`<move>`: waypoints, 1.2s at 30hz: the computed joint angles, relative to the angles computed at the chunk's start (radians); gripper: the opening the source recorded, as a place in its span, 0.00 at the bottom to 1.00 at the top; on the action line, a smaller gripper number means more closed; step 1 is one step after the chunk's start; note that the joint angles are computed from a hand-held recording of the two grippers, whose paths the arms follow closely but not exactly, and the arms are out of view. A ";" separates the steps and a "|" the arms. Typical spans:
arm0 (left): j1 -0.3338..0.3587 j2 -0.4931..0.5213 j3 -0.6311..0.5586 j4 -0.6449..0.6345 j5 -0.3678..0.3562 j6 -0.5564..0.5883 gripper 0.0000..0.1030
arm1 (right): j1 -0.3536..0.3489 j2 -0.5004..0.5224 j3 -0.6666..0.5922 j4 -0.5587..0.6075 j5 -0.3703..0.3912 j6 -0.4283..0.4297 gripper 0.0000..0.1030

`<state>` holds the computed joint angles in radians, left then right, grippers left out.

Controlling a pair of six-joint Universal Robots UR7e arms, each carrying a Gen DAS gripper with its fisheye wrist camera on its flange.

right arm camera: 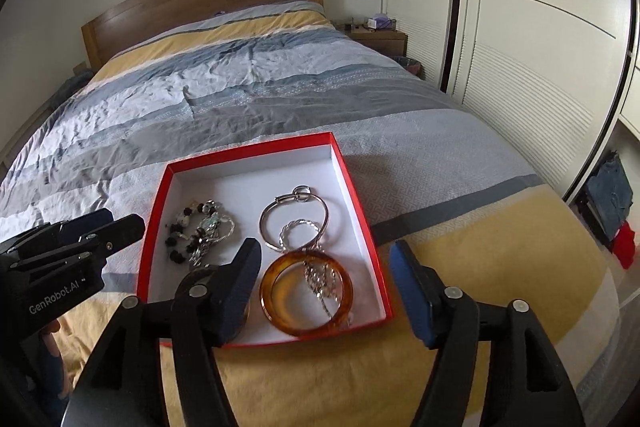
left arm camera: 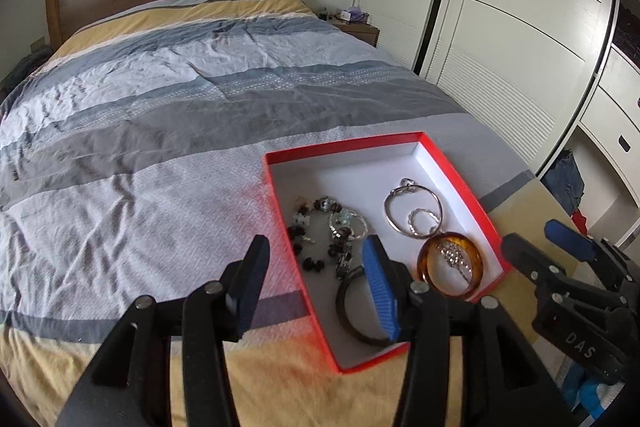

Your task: Organize jewelry

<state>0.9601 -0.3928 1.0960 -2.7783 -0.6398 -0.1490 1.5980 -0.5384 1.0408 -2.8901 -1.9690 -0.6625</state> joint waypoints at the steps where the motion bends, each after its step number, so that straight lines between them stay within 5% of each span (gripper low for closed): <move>1: -0.010 -0.027 0.050 -0.028 0.015 -0.004 0.45 | 0.007 -0.028 0.050 -0.026 -0.005 -0.006 0.74; 8: -0.085 -0.239 0.400 -0.064 0.151 -0.150 0.45 | 0.059 -0.189 0.345 -0.147 -0.028 -0.024 0.90; 18: -0.197 -0.542 0.769 0.233 0.242 -0.577 0.45 | 0.143 -0.342 0.647 -0.287 -0.041 -0.080 0.99; 25: -0.284 -0.683 0.899 0.474 0.315 -0.853 0.45 | 0.190 -0.408 0.789 -0.347 -0.035 -0.113 0.99; 36: -0.383 -0.761 0.941 0.886 0.358 -1.236 0.45 | 0.221 -0.503 0.945 -0.426 -0.003 -0.156 1.00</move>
